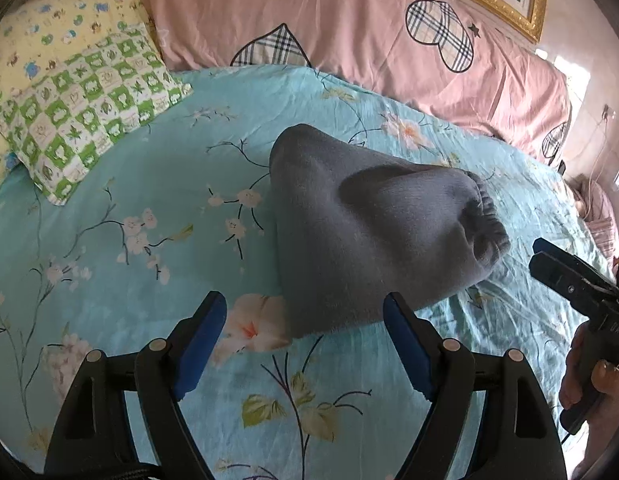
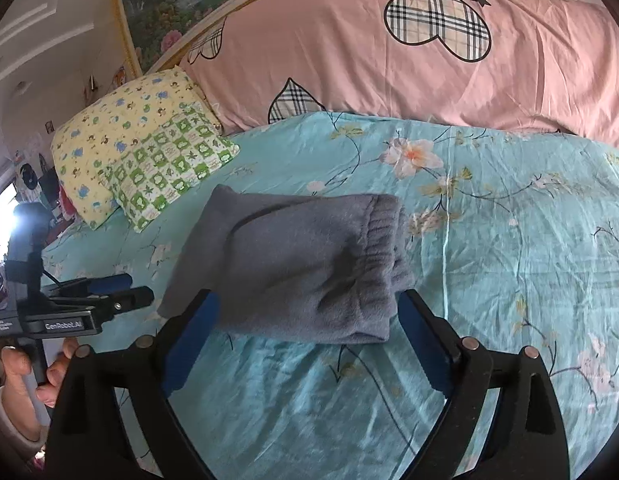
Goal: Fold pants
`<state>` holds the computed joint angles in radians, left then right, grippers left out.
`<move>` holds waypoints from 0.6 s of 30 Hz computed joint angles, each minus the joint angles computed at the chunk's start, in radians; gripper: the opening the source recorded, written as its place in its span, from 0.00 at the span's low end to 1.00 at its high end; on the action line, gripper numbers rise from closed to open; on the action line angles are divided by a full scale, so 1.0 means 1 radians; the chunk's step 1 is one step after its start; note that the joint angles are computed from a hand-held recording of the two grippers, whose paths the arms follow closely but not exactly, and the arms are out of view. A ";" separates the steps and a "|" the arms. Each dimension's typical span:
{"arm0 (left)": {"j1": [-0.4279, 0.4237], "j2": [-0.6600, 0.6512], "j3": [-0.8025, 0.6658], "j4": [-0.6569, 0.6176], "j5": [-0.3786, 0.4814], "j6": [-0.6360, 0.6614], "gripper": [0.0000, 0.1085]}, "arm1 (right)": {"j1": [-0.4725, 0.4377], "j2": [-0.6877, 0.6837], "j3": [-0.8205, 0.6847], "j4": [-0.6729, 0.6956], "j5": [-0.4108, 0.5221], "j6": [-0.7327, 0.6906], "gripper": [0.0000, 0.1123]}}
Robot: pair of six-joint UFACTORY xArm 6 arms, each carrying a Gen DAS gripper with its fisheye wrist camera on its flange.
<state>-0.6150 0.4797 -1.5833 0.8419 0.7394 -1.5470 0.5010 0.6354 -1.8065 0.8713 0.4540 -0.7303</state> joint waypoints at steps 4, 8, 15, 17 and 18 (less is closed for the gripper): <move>-0.015 0.009 -0.018 -0.007 0.032 0.023 0.76 | 0.007 -0.021 0.046 -0.023 -0.009 -0.008 0.83; -0.031 0.034 -0.055 -0.006 0.090 0.051 0.76 | 0.012 -0.049 0.099 -0.004 -0.028 -0.056 0.83; -0.054 0.072 -0.104 0.002 0.163 0.079 0.76 | 0.022 -0.058 0.123 -0.002 -0.060 -0.081 0.83; -0.058 0.075 -0.108 0.011 0.171 0.073 0.76 | 0.026 -0.059 0.130 0.014 -0.074 -0.093 0.84; -0.060 0.074 -0.105 0.019 0.173 0.066 0.76 | 0.028 -0.059 0.132 0.023 -0.077 -0.099 0.84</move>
<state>-0.6745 0.5534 -1.6880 0.8610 0.9122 -1.4814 0.5285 0.5765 -1.6743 0.8941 0.3770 -0.8298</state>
